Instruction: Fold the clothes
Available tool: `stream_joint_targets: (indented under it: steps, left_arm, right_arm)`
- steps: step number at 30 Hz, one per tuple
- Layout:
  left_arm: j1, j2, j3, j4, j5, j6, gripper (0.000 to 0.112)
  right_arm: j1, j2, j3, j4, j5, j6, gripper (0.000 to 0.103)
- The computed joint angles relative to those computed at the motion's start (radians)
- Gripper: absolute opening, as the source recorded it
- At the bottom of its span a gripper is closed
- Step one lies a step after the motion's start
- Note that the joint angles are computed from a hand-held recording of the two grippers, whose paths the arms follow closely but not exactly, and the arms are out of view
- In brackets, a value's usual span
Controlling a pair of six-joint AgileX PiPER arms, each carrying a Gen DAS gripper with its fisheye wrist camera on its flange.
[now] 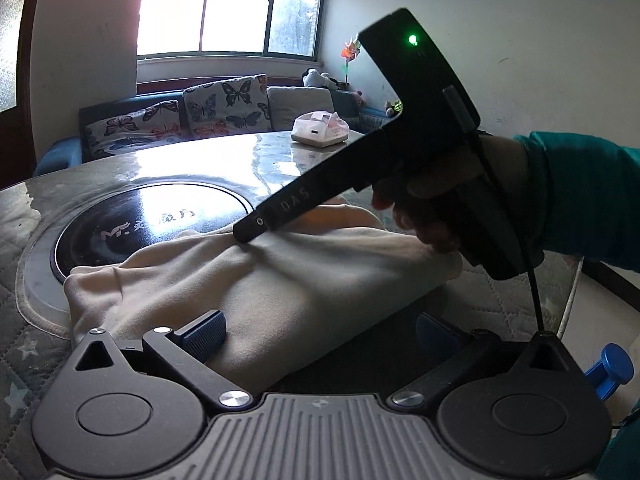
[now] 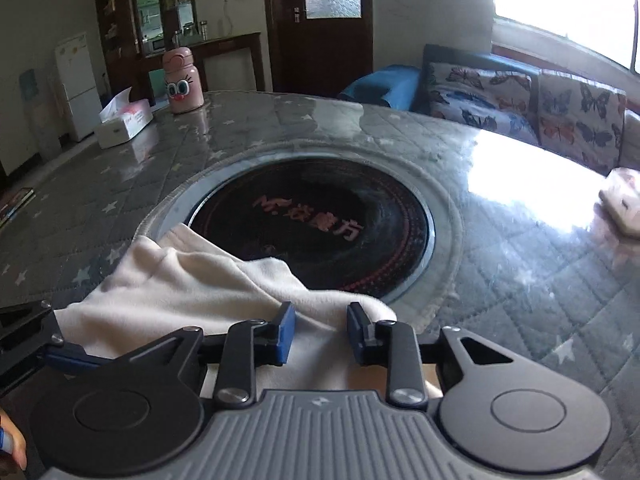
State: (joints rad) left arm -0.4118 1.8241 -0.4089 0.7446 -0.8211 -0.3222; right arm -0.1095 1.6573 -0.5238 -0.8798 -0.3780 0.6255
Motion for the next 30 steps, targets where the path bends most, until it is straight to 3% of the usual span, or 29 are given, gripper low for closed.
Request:
stream_joint_targets:
  steps: [3,8,13,18,24,25,27,30]
  left_arm:
    - [0.007,0.0,0.004,0.008,-0.009,-0.01,0.103]
    - [0.014,0.001,0.005,0.017,-0.016,-0.022,0.103]
    - [0.034,0.0,0.011,0.044,-0.029,-0.041,0.103]
    - [0.042,0.011,0.026,0.037,-0.056,-0.013,0.103]
    - [0.052,-0.013,0.031,0.059,-0.05,-0.044,0.103]
    - [0.058,-0.023,0.034,0.067,-0.049,-0.054,0.103]
    - [0.073,-0.039,0.044,0.076,-0.056,-0.068,0.103]
    - [0.093,-0.04,0.043,0.084,-0.054,-0.09,0.103]
  right_arm:
    - [0.042,-0.04,-0.003,-0.041,0.022,0.026,0.043]
    - [0.144,0.006,-0.073,-0.065,0.08,0.049,0.044]
    - [0.198,0.098,-0.155,0.057,0.134,-0.035,0.045]
    - [0.208,0.149,-0.211,0.084,0.167,-0.033,0.056]
    - [0.216,0.134,-0.219,0.125,0.182,-0.061,0.061]
    - [0.216,0.119,-0.211,0.112,0.177,-0.052,0.064]
    - [0.227,0.087,-0.192,0.124,0.17,-0.075,0.081]
    - [0.258,0.067,-0.182,0.167,0.17,-0.134,0.083]
